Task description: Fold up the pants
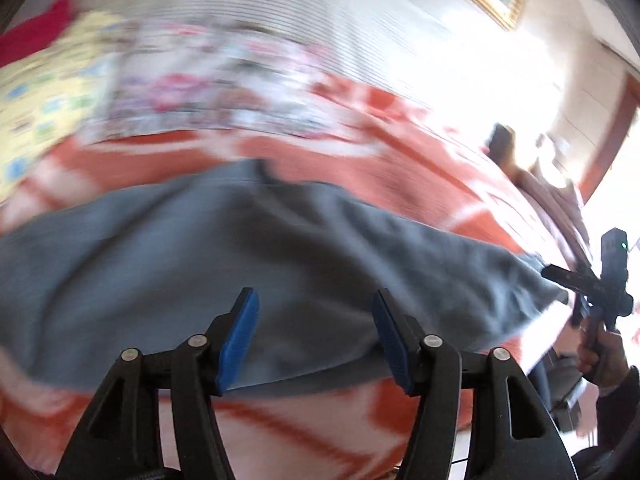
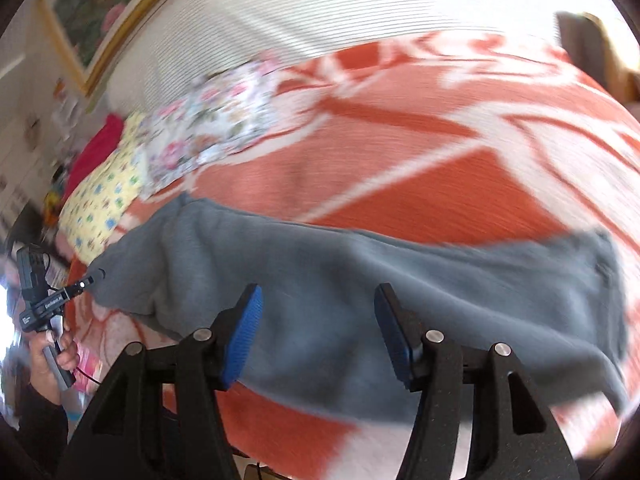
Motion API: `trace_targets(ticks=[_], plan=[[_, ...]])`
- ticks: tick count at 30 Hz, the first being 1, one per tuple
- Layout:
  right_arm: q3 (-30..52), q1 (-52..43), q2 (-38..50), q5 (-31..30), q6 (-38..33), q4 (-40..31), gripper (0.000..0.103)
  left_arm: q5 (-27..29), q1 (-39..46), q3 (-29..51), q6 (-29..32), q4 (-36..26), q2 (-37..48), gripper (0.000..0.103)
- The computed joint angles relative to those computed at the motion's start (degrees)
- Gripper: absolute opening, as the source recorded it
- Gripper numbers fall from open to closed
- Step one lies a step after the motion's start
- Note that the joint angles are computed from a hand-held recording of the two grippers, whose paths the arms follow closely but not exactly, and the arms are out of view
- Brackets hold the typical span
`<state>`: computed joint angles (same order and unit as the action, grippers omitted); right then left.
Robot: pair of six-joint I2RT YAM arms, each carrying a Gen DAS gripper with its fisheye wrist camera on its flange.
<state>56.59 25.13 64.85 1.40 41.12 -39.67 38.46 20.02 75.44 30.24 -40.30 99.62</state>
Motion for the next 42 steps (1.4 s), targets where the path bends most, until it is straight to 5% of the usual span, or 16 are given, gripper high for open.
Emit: trace_targets(ticks=[6, 12, 20, 28, 32, 35, 38, 40, 42], plan=[[-7.6, -8.7, -18.7, 2.2, 3.9, -11.9, 0.06, -1.5, -17.5, -0.7, -3.2, 0.8, -1.0, 0.061], [-9.6, -23.4, -28.2, -1.2, -1.7, -18.4, 0.06, -5.0, -33.8, 6.4, -6.8, -0.2, 3.5, 0.062], [-14.6, -40.8, -33.5, -11.0, -11.7, -20.3, 0.06, -11.7, -50.5, 26.0, -5.4, -7.0, 17.4, 0.062], [-19.7, -49.0, -38.3, -21.2, -13.3, -20.1, 0.06, -19.2, -61.6, 53.2, -0.8, -19.6, 36.7, 0.062], [-22.5, -50.9, -39.8, -24.6, -13.2, -20.1, 0.056, -22.6, -65.3, 59.1, 2.5, -22.8, 41.5, 0.062], [-24.0, -53.9, -41.6, -27.7, -14.7, -20.8, 0.035, -25.4, -67.3, 61.3, 4.3, -24.3, 44.1, 0.056], [-24.3, -53.8, -42.5, -28.2, -15.5, -20.9, 0.025, -27.4, -68.2, 58.6, 5.0, -21.8, 43.3, 0.04], [-23.9, -52.9, -43.0, -27.4, -15.9, -20.8, 0.022, -27.0, -67.8, 58.1, 5.3, -21.6, 42.7, 0.019], [-23.4, -52.3, -43.4, -26.7, -16.1, -20.9, 0.019, -25.2, -67.0, 63.2, 5.2, -25.1, 44.8, 0.009]])
